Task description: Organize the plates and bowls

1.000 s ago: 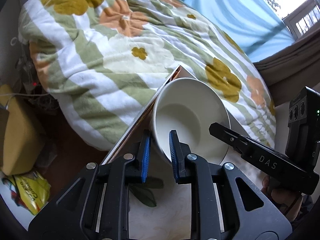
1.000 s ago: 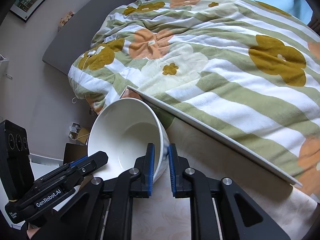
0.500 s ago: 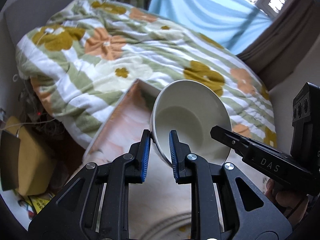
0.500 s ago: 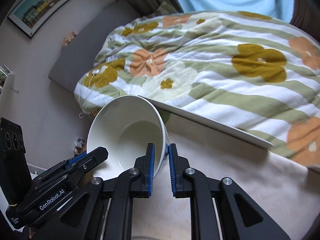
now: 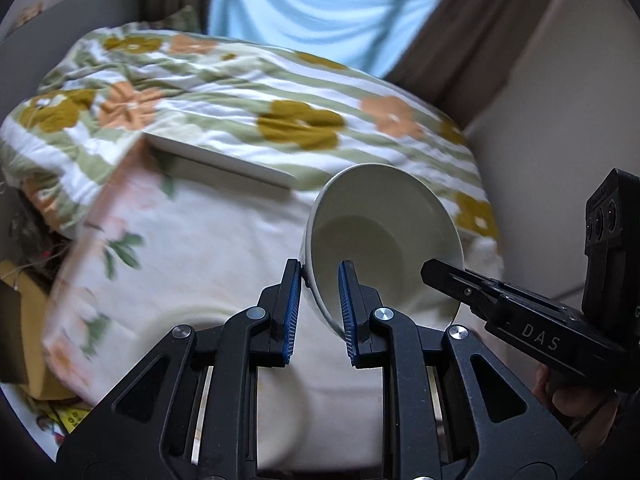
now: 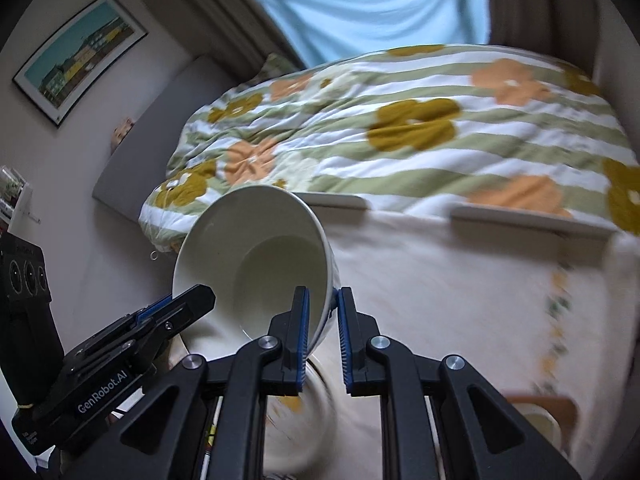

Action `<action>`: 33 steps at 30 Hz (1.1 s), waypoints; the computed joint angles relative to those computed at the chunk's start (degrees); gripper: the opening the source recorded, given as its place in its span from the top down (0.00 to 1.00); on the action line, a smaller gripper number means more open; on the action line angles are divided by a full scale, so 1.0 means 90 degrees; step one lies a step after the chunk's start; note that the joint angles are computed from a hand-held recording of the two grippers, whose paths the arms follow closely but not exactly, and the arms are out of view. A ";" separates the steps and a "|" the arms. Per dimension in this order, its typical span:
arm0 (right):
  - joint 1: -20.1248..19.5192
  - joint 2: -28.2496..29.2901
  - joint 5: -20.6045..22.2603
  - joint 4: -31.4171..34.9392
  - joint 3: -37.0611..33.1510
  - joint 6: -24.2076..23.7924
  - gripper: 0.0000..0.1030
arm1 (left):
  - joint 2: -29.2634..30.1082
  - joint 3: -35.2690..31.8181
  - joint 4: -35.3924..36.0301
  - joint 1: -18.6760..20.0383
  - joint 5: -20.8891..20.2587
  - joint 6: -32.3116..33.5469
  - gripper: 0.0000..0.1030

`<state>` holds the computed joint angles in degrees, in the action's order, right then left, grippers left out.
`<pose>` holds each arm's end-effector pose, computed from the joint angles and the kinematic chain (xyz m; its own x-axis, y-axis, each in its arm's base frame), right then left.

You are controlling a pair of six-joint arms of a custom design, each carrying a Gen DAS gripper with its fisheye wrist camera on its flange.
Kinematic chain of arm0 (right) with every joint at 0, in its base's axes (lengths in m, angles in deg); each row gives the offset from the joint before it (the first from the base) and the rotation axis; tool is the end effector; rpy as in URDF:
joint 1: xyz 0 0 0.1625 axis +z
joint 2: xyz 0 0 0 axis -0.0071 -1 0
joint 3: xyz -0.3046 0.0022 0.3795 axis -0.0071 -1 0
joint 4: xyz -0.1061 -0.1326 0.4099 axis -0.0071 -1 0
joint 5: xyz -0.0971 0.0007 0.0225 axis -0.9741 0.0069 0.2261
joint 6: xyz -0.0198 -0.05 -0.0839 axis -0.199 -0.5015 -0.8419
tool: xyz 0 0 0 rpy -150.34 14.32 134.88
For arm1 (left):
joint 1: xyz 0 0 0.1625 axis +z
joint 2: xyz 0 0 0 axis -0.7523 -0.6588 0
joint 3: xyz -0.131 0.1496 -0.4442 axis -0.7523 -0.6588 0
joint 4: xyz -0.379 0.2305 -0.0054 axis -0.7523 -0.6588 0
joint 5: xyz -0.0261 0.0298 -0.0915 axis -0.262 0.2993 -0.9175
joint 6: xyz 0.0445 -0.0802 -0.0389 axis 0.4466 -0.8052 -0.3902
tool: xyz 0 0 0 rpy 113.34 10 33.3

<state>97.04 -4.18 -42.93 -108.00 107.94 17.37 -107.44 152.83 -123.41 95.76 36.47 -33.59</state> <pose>0.1999 -0.7553 0.3004 -0.8754 -0.3776 0.3016 -0.4463 0.8712 -0.2046 -0.3732 -0.7030 0.1344 -0.8828 -0.1860 -0.4313 0.1371 0.7762 -0.6154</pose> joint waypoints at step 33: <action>-0.1305 -0.1548 -0.0967 -0.0392 0.1615 -0.0226 0.88 | 0.1794 -0.1686 0.2606 -0.0315 -0.1341 -0.0294 0.84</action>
<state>85.30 -18.11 -51.62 -111.52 122.48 15.34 -91.30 137.66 -99.96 92.92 24.40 -36.23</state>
